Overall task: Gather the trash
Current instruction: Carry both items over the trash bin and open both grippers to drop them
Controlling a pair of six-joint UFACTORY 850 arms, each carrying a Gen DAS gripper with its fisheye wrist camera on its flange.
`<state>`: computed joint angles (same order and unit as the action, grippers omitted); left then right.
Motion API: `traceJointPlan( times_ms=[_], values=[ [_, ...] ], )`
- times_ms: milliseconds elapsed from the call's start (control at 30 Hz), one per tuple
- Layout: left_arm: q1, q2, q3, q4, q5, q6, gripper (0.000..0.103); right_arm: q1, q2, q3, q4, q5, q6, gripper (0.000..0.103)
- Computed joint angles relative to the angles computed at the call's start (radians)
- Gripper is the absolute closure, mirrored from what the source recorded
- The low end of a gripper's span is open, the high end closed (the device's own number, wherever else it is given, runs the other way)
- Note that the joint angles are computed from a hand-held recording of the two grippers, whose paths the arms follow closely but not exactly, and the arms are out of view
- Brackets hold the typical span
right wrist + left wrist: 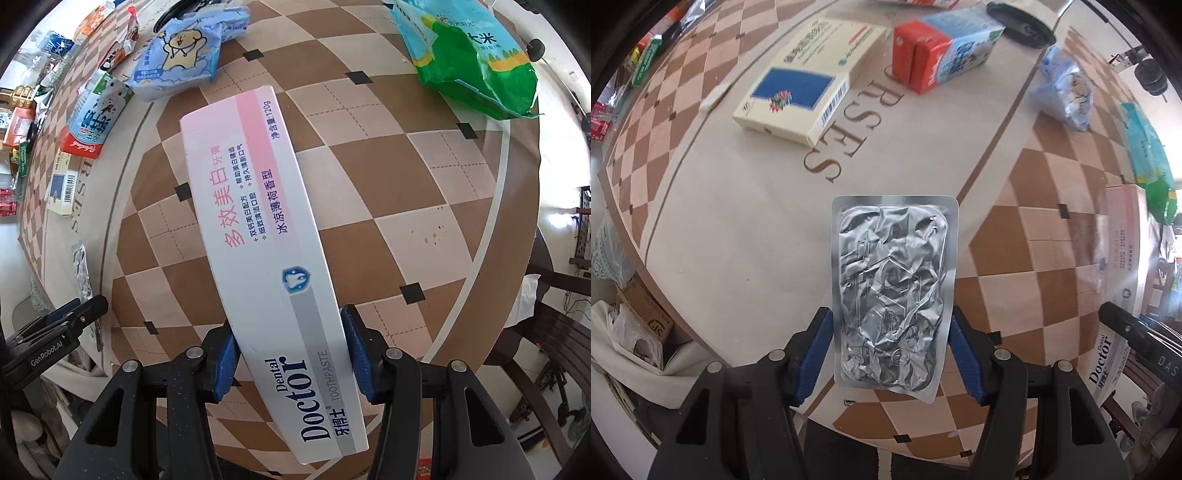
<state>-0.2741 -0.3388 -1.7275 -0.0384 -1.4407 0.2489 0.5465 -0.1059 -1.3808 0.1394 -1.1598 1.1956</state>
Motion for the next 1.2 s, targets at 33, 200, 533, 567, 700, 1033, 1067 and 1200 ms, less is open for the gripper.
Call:
traceJointPlan(
  times_ms=[33, 200, 533, 567, 700, 1033, 1067, 1200],
  values=[
    [-0.001, 0.005, -0.006, -0.003, 0.001, 0.005, 0.043, 0.002, 0.004, -0.003, -0.006, 0.001, 0.005, 0.049],
    [-0.009, 0.061, -0.01, -0.002, 0.036, 0.031, 0.043, 0.017, 0.028, -0.013, -0.042, 0.003, 0.034, 0.049],
    [0.075, 0.157, -0.019, -0.099, 0.044, 0.161, 0.043, 0.109, -0.003, -0.169, -0.127, -0.033, 0.149, 0.05],
    [0.091, 0.154, -0.026, -0.115, 0.043, 0.181, 0.043, 0.123, -0.009, -0.186, -0.137, -0.036, 0.166, 0.05],
    [0.16, 0.147, -0.056, -0.179, 0.016, 0.255, 0.043, 0.197, -0.064, -0.278, -0.186, -0.045, 0.252, 0.05],
    [0.447, 0.202, 0.039, -0.296, -0.088, 0.5, 0.043, 0.421, -0.328, -0.65, -0.264, -0.142, 0.439, 0.05],
    [0.478, 0.202, 0.057, -0.296, -0.102, 0.521, 0.043, 0.443, -0.359, -0.684, -0.26, -0.14, 0.454, 0.05],
    [0.558, 0.201, 0.143, -0.253, -0.115, 0.567, 0.043, 0.513, -0.461, -0.759, -0.205, -0.109, 0.488, 0.05]
  ],
)
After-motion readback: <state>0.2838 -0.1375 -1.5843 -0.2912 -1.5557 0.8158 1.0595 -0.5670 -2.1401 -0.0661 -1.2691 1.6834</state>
